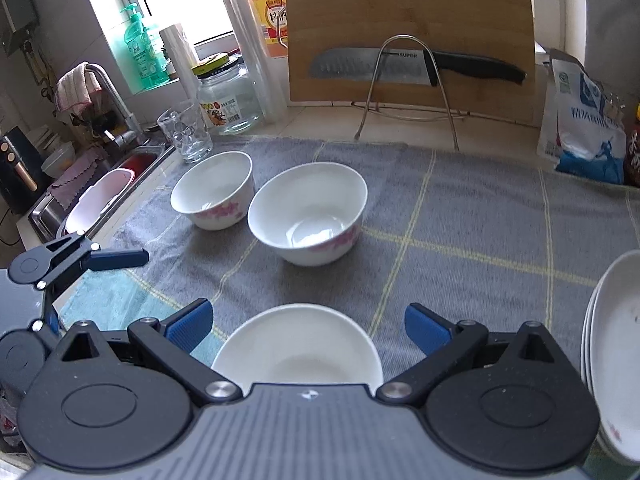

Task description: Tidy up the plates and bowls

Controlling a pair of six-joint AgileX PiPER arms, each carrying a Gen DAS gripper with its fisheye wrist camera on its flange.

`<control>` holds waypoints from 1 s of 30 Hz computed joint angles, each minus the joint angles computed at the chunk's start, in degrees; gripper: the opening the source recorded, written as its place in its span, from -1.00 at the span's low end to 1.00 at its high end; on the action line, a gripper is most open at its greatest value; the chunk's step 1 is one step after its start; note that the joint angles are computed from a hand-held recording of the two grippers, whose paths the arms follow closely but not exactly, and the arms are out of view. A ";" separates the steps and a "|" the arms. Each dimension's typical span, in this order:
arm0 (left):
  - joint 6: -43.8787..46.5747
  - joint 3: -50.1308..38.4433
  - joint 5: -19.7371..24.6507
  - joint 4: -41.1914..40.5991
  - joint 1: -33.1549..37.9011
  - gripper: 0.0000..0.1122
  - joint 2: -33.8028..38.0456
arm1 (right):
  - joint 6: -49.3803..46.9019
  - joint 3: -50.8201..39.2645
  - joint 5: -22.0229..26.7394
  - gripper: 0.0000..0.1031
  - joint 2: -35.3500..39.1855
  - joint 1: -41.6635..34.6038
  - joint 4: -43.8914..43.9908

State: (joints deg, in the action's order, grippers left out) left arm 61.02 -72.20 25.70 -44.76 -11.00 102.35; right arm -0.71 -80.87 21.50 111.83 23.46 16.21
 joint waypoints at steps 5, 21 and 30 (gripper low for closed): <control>-2.93 -3.56 -2.53 1.11 0.07 0.75 4.59 | -1.77 -4.84 2.40 1.00 2.37 -0.46 0.08; -12.52 -18.59 -1.72 8.33 -3.51 0.67 16.94 | -2.66 -29.44 15.41 1.00 16.33 -2.11 -6.14; -15.91 -24.40 1.84 11.24 -3.99 0.51 20.96 | -6.00 -42.34 21.79 1.00 24.18 -3.48 -2.68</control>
